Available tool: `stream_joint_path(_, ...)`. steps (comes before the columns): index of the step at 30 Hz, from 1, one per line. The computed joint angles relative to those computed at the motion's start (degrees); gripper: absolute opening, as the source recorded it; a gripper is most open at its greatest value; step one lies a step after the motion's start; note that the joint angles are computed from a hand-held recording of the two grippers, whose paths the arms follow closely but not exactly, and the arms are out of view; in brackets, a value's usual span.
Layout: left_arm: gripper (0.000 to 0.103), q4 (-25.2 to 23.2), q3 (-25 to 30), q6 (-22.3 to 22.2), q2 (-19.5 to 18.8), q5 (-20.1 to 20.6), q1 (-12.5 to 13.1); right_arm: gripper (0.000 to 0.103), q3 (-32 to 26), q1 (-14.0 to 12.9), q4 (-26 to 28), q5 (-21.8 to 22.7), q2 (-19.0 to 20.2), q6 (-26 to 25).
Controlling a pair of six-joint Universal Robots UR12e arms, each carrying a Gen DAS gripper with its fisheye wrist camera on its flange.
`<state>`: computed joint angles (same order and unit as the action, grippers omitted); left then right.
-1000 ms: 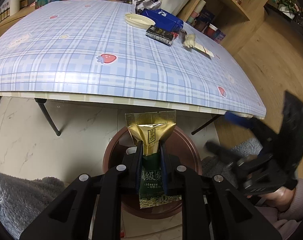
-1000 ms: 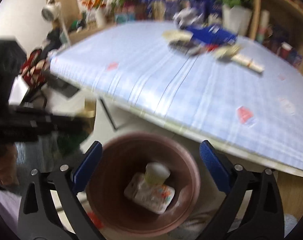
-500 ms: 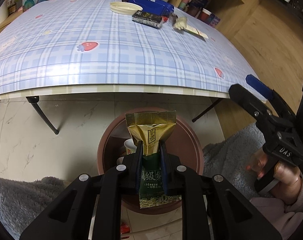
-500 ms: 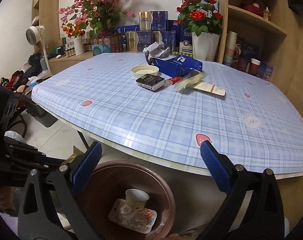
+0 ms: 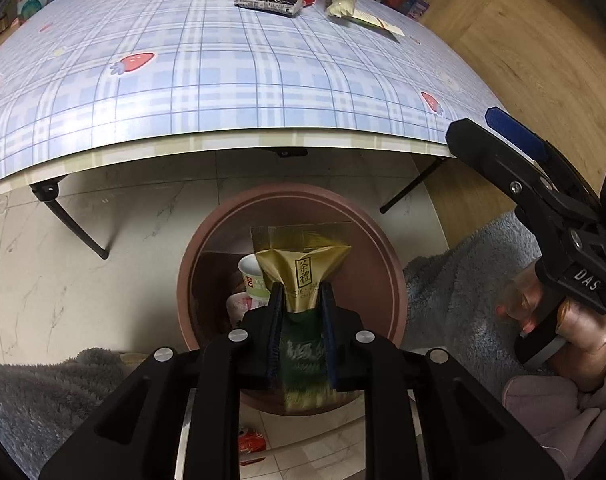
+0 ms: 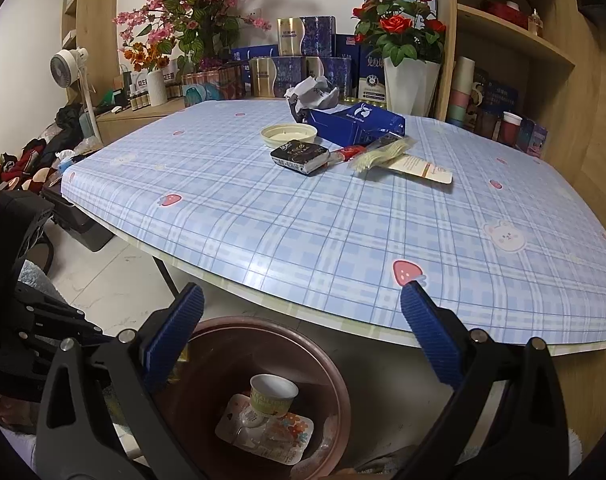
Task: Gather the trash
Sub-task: 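Lower the tea packet into the bin and open the left tool, then grasp the crumpled grey paper with the left tool while the right tool grasps the cream plastic utensils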
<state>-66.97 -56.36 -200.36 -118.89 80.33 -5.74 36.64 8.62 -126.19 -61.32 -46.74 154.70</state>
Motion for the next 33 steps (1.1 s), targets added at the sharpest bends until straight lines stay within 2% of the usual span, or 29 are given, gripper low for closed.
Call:
stream_joint_path(2,0.021,-0.03,0.02,0.02,-0.01,-0.06,0.01,0.097,0.05,-0.02,-0.03,-0.01,-0.04,0.23)
stream_joint_path(7,0.037,0.16,0.14,-0.22,-0.11,0.31,-0.15,0.097,-0.07,0.00,0.24,-0.13,-0.01,0.38)
stream_joint_path(15,0.054,2.11,-0.81,-1.78,0.44,0.98,-0.01,0.097,-0.10,0.00,0.41,-0.34,0.02,0.38)
stream_joint_path(17,0.060,2.91,-1.15,-2.82,0.61,1.23,0.04,0.097,-0.03,-0.01,0.43,-0.40,0.00,0.62)
stream_joint_path(19,0.071,3.91,-1.71,-4.16,0.92,1.33,0.22,0.097,-0.05,0.01,0.14,-0.77,0.04,1.03)
stream_joint_path(22,0.080,7.94,-3.59,-7.83,1.93,0.34,1.03,0.097,-0.21,-0.10,-0.33,-0.68,0.18,2.09)
stream_joint_path(24,0.086,10.85,-4.71,-10.76,2.63,1.37,1.39,0.097,-0.66,-0.21,-0.51,-0.47,0.46,2.87)
stream_joint_path(28,0.091,14.06,-5.46,-14.02,3.32,3.76,2.00,0.097,-3.15,-0.51,0.80,0.53,1.71,4.58)
stream_joint_path(31,0.092,14.21,-4.00,-12.90,3.00,6.53,2.36,0.097,-8.92,-0.80,4.72,1.22,4.40,6.96)
stream_joint_path(33,0.093,14.08,-2.40,-11.22,2.47,7.99,2.73,0.097,-12.20,-0.96,4.90,0.98,6.08,9.42)
